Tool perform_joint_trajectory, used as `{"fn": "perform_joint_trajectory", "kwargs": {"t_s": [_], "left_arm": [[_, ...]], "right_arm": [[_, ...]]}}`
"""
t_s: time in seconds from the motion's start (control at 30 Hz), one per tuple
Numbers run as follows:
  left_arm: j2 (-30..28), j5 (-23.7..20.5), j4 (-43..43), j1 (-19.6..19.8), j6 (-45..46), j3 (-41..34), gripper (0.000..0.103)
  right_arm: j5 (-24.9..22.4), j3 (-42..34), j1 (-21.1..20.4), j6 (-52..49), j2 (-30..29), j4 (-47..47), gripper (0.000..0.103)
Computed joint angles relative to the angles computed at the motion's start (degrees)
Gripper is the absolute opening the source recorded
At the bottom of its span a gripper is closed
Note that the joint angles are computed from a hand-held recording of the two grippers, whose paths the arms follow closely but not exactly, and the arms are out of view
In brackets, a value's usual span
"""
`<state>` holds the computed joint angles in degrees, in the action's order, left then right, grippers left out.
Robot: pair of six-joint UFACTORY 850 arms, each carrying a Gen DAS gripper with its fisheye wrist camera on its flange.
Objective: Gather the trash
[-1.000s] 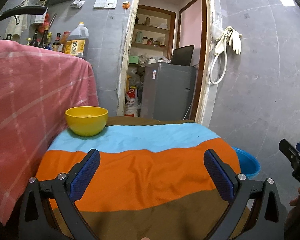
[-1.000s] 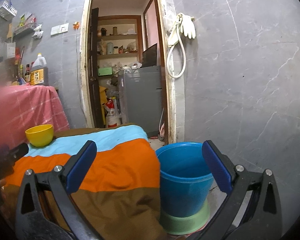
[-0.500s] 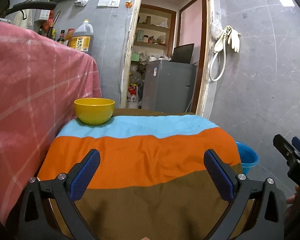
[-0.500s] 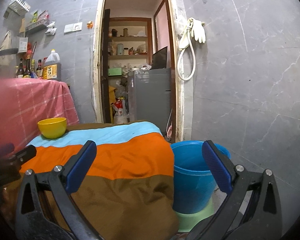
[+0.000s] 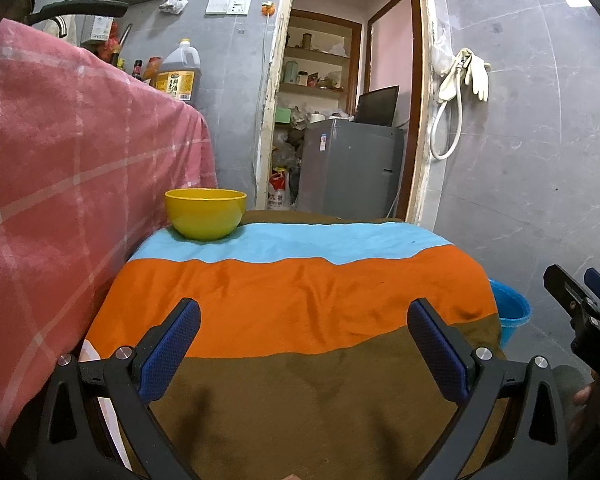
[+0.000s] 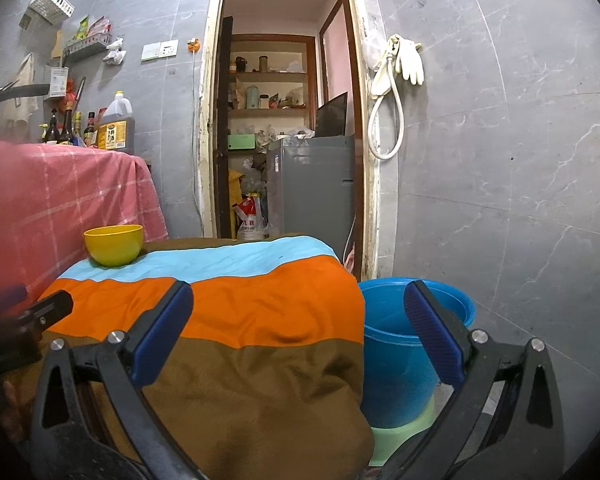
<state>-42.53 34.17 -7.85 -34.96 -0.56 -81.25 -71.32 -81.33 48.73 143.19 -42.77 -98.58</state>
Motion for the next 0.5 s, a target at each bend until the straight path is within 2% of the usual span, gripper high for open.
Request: {"fn": "perform_joint_trajectory", "kwargs": {"t_s": [0.5], "left_arm": [[-0.1,1.9,-0.5,0.2,1.7,0.9,0.102]], "right_arm": [[-0.3,0.1,-0.2,0.1,-0.3,-0.9,0.103]]}}
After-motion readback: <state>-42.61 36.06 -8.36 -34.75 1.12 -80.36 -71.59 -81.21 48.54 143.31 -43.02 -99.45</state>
